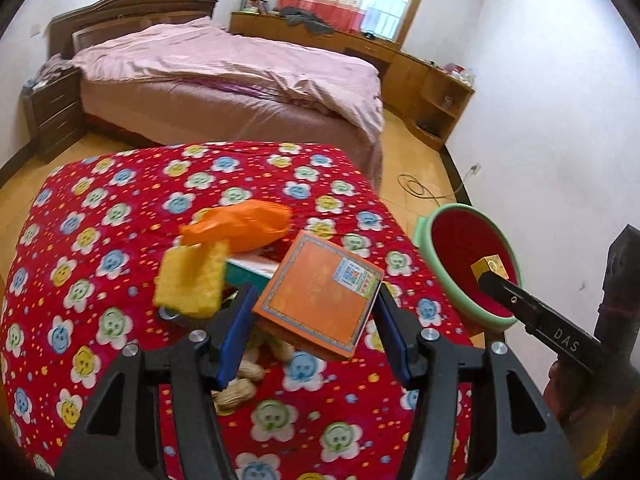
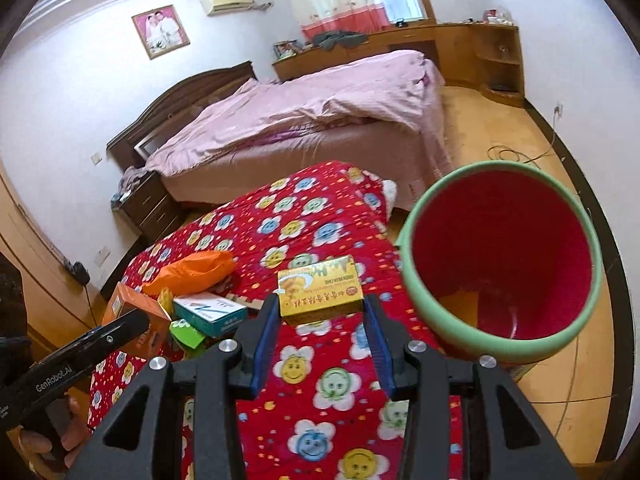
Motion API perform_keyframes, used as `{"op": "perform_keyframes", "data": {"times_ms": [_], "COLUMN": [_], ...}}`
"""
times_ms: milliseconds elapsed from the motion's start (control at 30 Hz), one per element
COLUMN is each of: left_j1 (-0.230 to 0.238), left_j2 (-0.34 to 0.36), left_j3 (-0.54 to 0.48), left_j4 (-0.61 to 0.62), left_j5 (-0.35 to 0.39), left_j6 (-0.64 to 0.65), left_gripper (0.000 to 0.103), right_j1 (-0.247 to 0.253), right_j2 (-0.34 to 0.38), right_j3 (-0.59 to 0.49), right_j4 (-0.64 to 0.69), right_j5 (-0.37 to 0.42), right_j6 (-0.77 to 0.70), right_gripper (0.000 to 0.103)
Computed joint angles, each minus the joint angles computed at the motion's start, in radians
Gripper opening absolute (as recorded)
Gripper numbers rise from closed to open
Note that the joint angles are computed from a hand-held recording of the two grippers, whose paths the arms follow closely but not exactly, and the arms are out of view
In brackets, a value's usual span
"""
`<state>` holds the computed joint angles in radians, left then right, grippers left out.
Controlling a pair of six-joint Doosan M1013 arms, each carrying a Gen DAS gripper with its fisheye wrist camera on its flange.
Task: Collect trash
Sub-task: 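Grasp the small yellow medicine box with the right tool while the left tool holds the orange box, then carry both boxes over the red bucket and open both tools to drop them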
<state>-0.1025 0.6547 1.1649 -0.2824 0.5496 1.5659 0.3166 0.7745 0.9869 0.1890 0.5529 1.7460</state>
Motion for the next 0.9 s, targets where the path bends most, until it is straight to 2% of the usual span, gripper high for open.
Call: {"op": "perform_keyframes", "data": {"times_ms": [900], "left_j1": [-0.118], "left_j2": [0.168], "left_j3": [-0.298], "left_j4": [-0.019], "left_j5": [0.185], "left_j6": [0.133], "left_gripper": [0.059], "right_j1": [-0.101], "right_j2": [-0.066], "right_j3": [0.14], "right_j4": [0.039], "right_j5": [-0.141], "right_j6": [0.06], "right_gripper": [0.045]}}
